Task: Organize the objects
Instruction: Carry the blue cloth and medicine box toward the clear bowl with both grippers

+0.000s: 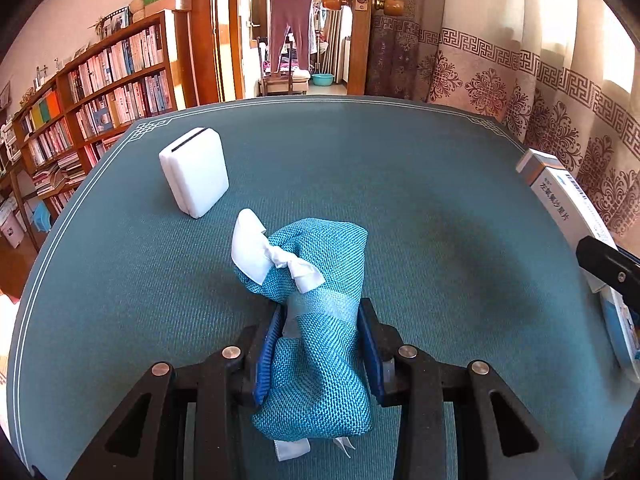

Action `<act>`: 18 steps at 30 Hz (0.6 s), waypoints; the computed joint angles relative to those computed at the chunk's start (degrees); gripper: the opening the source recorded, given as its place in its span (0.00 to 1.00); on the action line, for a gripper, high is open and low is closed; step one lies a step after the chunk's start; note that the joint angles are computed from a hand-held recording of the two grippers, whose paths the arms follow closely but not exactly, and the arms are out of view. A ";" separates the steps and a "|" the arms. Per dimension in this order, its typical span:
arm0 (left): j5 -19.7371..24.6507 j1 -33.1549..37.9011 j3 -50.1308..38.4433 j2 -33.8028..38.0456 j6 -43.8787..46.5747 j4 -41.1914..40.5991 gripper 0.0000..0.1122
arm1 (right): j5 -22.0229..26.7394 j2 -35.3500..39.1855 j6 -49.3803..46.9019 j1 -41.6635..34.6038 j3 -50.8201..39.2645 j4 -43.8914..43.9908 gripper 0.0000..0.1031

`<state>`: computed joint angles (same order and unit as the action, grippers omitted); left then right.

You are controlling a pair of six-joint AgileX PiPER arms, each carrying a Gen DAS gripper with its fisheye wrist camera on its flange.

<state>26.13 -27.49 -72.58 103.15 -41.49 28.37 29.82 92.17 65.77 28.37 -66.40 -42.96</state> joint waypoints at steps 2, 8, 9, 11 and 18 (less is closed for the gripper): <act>0.16 -0.08 -0.09 0.03 -0.10 0.22 0.35 | 0.95 -2.44 1.60 -0.63 2.18 -1.65 0.66; 0.94 -1.21 0.02 -0.33 -1.17 1.34 0.35 | 4.32 -8.31 2.84 -5.50 7.39 -3.02 0.66; 1.08 -1.50 0.03 -0.43 -1.34 1.58 0.35 | 4.23 -8.97 2.38 -7.02 8.10 -2.55 0.66; 1.58 -2.28 -0.17 -0.51 -1.65 2.08 0.35 | 4.13 -10.40 1.97 -9.65 9.59 -1.85 0.66; 3.16 -5.09 -1.90 -0.51 0.13 0.31 0.35 | 6.33 -12.93 -1.85 -16.05 11.74 0.17 0.66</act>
